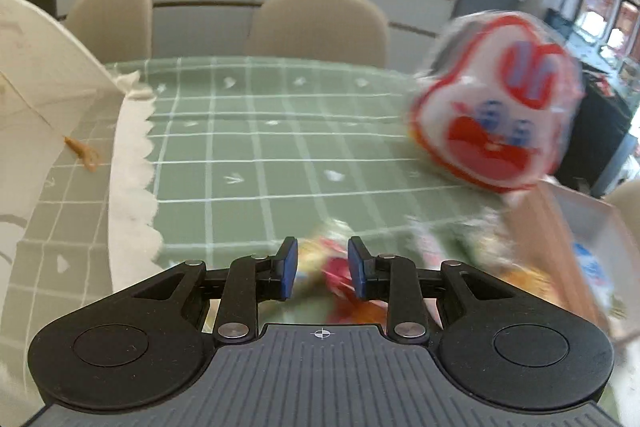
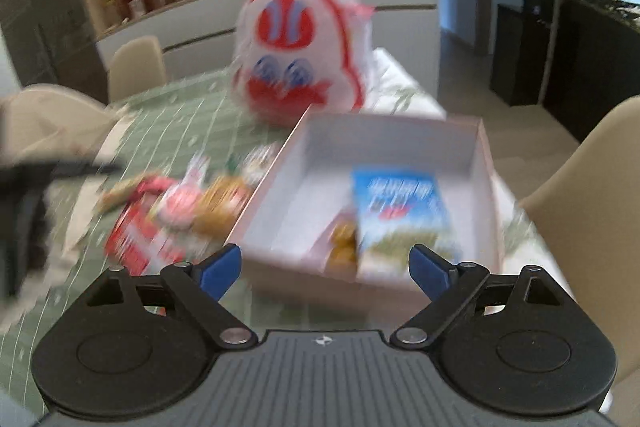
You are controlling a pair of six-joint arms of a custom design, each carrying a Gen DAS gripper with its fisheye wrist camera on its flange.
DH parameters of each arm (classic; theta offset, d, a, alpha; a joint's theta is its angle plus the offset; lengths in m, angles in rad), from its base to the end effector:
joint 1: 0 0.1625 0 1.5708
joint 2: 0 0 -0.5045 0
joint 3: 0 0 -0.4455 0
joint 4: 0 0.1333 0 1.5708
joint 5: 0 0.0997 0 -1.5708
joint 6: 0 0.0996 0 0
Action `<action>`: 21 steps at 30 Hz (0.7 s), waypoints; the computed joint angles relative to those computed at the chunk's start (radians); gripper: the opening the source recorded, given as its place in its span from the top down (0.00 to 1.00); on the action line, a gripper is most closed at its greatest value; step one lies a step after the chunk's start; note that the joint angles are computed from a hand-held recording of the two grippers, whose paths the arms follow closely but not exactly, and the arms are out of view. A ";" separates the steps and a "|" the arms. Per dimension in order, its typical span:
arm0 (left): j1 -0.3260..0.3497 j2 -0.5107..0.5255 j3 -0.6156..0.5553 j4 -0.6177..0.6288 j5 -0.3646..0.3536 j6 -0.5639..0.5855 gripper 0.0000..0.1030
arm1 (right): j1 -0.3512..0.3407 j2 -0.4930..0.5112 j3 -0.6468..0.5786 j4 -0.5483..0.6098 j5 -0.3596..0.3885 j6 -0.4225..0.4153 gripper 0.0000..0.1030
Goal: Organize snacks
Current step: 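Grasp the yellow-wrapped snack bar with the left tool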
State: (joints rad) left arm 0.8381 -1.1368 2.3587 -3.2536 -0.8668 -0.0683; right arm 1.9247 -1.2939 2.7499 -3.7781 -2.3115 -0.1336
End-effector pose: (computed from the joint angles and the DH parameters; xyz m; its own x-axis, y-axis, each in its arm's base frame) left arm -0.1791 -0.4947 0.1779 -0.7983 0.2497 -0.5480 0.5459 0.6844 -0.4833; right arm 0.1701 -0.2697 0.2196 -0.8106 0.0834 0.5797 -0.3645 0.7029 -0.6108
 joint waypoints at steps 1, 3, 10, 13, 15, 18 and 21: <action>0.021 0.013 -0.014 -0.008 -0.014 0.048 0.70 | 0.012 0.002 0.017 0.013 -0.003 0.023 0.11; 0.054 0.009 -0.043 0.071 -0.059 0.121 0.70 | 0.034 0.015 0.042 0.038 -0.017 0.059 0.11; 0.050 -0.015 -0.075 0.273 -0.020 0.267 0.56 | 0.026 0.042 0.083 0.064 -0.038 0.141 0.11; 0.055 -0.022 -0.085 0.312 -0.023 0.231 0.58 | 0.014 0.067 0.083 0.039 -0.022 0.134 0.11; 0.043 -0.026 -0.085 0.346 -0.005 0.205 0.58 | 0.026 0.071 0.078 0.031 -0.010 0.113 0.11; 0.018 -0.056 -0.069 0.420 0.003 0.102 0.64 | 0.046 0.080 0.056 0.034 0.015 0.062 0.11; -0.011 -0.106 -0.020 0.456 -0.011 0.045 0.68 | 0.063 0.115 0.020 0.027 0.042 -0.024 0.11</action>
